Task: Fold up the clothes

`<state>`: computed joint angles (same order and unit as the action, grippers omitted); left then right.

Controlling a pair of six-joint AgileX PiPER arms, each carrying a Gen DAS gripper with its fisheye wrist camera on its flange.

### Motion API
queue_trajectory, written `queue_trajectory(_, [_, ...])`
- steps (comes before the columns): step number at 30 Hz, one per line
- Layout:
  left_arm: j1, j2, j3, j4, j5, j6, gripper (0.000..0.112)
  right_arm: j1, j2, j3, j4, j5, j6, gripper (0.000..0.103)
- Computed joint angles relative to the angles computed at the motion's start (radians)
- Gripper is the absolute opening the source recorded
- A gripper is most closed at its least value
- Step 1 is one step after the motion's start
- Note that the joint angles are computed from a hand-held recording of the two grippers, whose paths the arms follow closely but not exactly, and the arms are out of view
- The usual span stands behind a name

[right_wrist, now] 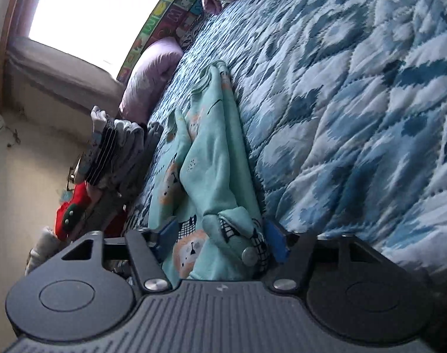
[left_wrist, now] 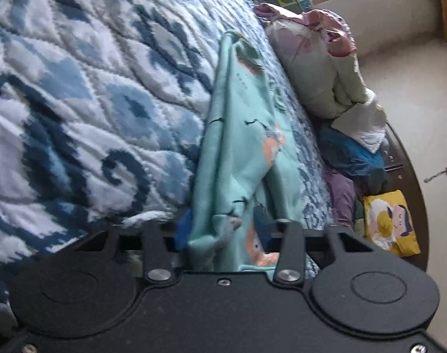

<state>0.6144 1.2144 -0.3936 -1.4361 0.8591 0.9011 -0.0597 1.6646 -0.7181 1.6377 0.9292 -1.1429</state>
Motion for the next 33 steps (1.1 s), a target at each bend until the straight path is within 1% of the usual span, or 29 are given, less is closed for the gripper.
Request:
queue_trajectory(2, [0.024, 0.008, 0.011, -0.009, 0.017, 0.003, 0.021, -0.014, 0.015, 0.009, 0.03, 0.014, 0.012, 0.043])
queue_trajectory(4, [0.039, 0.0, 0.016, -0.006, 0.028, 0.009, 0.018, -0.012, 0.018, 0.022, 0.049, 0.008, -0.018, 0.035])
queue_trajectory(6, [0.041, -0.039, 0.014, 0.021, 0.024, -0.025, 0.016, 0.027, -0.02, 0.028, 0.04, -0.052, -0.072, 0.03])
queue_trajectory(7, [0.053, -0.071, 0.01, 0.048, 0.032, -0.059, 0.015, 0.032, -0.039, 0.037, 0.037, -0.062, -0.085, 0.026])
queue_trajectory(8, [0.079, -0.11, 0.008, 0.078, 0.057, -0.09, 0.015, 0.027, -0.058, 0.049, 0.034, -0.058, -0.091, 0.025])
queue_trajectory(10, [0.144, -0.172, 0.0, 0.153, 0.118, -0.145, 0.015, -0.018, -0.108, 0.072, 0.008, -0.02, -0.059, 0.023])
queue_trajectory(11, [0.154, -0.172, 0.003, 0.179, 0.116, -0.153, 0.016, -0.038, -0.136, 0.078, -0.032, -0.018, -0.04, 0.023])
queue_trajectory(12, [0.163, -0.164, 0.004, 0.203, 0.116, -0.155, 0.017, -0.054, -0.162, 0.081, -0.081, -0.028, -0.025, 0.023])
queue_trajectory(13, [0.155, -0.117, 0.003, 0.212, 0.113, -0.139, 0.019, -0.071, -0.188, 0.083, -0.13, -0.035, -0.01, 0.024])
queue_trajectory(14, [0.152, -0.069, 0.0, 0.219, 0.114, -0.12, 0.023, -0.083, -0.182, 0.078, -0.162, -0.028, 0.008, 0.024])
queue_trajectory(15, [0.175, -0.051, -0.002, 0.212, 0.142, -0.094, 0.025, -0.092, -0.154, 0.068, -0.184, -0.013, 0.028, 0.026])
queue_trajectory(16, [0.198, -0.059, -0.019, 0.235, 0.174, -0.109, 0.03, -0.101, -0.127, 0.057, -0.205, 0.002, 0.049, 0.028])
queue_trajectory(17, [0.219, -0.069, -0.037, 0.257, 0.205, -0.123, 0.047, -0.111, -0.126, 0.056, -0.217, 0.013, 0.052, 0.029])
queue_trajectory(18, [0.248, -0.095, -0.044, 0.264, 0.229, -0.108, 0.054, -0.123, -0.142, 0.062, -0.222, 0.021, 0.044, 0.036])
queue_trajectory(19, [0.278, -0.116, -0.048, 0.274, 0.256, -0.09, 0.057, -0.129, -0.166, 0.067, -0.228, 0.021, 0.034, 0.044])
queue_trajectory(20, [0.31, -0.131, -0.06, 0.294, 0.293, -0.069, 0.057, -0.136, -0.191, 0.07, -0.234, 0.026, 0.021, 0.048])
queue_trajectory(21, [0.334, -0.147, -0.07, 0.311, 0.317, -0.046, 0.057, -0.15, -0.211, 0.076, -0.238, 0.037, 0.005, 0.055])
queue_trajectory(22, [0.36, -0.173, -0.078, 0.327, 0.337, -0.009, 0.057, -0.159, -0.231, 0.078, -0.244, 0.039, -0.007, 0.057])
queue_trajectory(24, [0.38, -0.252, -0.101, 0.364, 0.35, 0.079, 0.057, -0.165, -0.276, 0.07, -0.268, 0.026, -0.04, 0.057])
queue_trajectory(26, [0.333, -0.334, -0.123, 0.396, 0.312, 0.166, 0.058, -0.152, -0.334, 0.049, -0.316, -0.009, -0.08, 0.057])
queue_trajectory(29, [0.248, -0.474, -0.1, 0.429, 0.23, 0.372, 0.058, -0.083, -0.435, 0.007, -0.453, -0.097, -0.152, 0.057])
queue_trajectory(30, [0.18, -0.522, -0.079, 0.454, 0.165, 0.435, 0.058, -0.043, -0.47, 0.0, -0.501, -0.14, -0.185, 0.057])
queue_trajectory(31, [0.153, -0.557, -0.053, 0.476, 0.124, 0.512, 0.058, 0.011, -0.507, 0.002, -0.554, -0.201, -0.218, 0.057])
queue_trajectory(32, [0.114, -0.587, -0.018, 0.496, 0.064, 0.584, 0.058, 0.063, -0.54, 0.013, -0.606, -0.258, -0.258, 0.057])
queue_trajectory(33, [0.038, -0.612, 0.013, 0.525, -0.019, 0.615, 0.058, 0.116, -0.57, 0.027, -0.662, -0.312, -0.292, 0.056])
